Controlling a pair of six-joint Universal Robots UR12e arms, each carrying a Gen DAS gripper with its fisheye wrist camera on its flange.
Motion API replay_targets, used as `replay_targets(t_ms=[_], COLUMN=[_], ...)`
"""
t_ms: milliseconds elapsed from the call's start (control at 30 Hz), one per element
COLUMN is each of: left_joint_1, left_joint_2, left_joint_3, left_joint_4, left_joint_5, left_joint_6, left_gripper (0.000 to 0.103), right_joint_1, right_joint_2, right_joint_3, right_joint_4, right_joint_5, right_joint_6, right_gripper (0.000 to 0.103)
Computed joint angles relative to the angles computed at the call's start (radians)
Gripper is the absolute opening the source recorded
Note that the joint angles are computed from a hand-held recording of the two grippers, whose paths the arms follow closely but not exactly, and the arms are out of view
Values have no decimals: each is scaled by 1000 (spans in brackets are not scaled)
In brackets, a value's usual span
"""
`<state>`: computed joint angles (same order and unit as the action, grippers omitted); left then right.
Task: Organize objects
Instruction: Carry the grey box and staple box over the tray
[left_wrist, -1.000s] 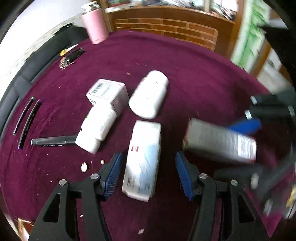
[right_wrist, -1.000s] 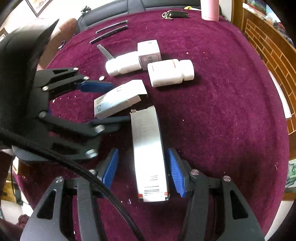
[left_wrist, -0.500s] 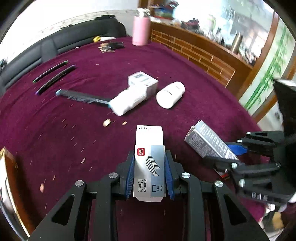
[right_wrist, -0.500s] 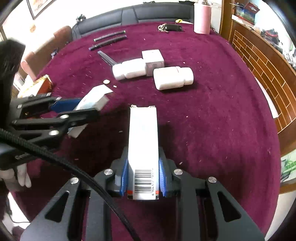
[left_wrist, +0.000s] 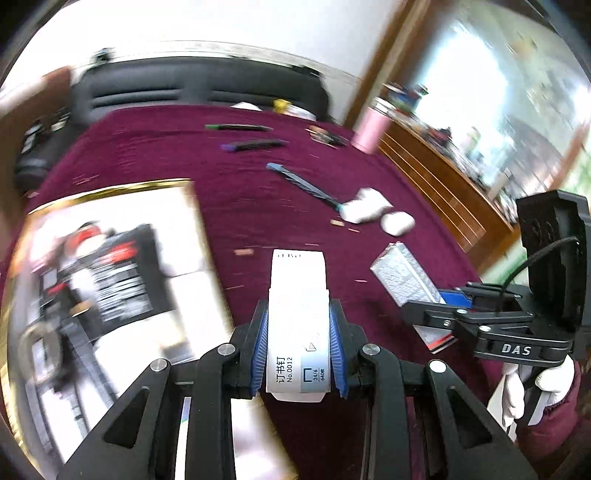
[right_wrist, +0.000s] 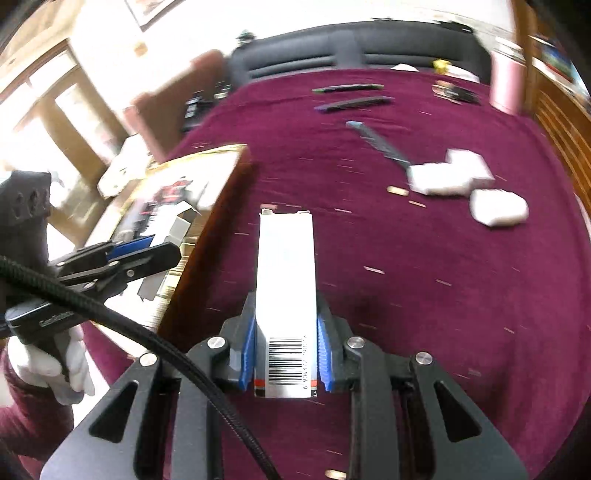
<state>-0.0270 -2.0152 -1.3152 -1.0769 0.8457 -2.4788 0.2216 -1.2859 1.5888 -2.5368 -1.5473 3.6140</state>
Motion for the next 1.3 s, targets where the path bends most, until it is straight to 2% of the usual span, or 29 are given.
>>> replay_targets(t_ms=[233, 367, 433, 567, 667, 933, 1100, 1300], left_joint_1=[73, 85, 89, 93, 104, 108, 103, 99], left_joint_2=[-26, -52, -57, -56, -48, -37, -31, -36], left_joint_3=[-6, 4, -4, -16, -27, -29, -30, -31], left_joint_4=[135, 145, 159, 186, 184, 143, 86, 85], left_joint_5=[99, 144, 168, 173, 163, 160, 204, 214], left_joint_6=[-158, -203, -204, -194, -170, -112, -53, -68], left_gripper=[25, 25, 26, 26, 26, 26, 26, 26], right_joint_1=[39, 59, 63, 78, 81, 105, 111, 105], right_joint_2=[133, 190, 214, 243, 260, 300, 300, 295], right_joint_3=[-166, -244, -276, -319, -342, -394, -396, -391], right_joint_4=[9, 51, 77, 132, 174, 236, 240, 241], right_joint_5=[121, 149, 153, 82, 72, 157, 77, 50], right_joint_6=[-34, -52, -57, -40, -41, -119, -102, -70], right_gripper=[25, 25, 25, 25, 25, 26, 25, 25])
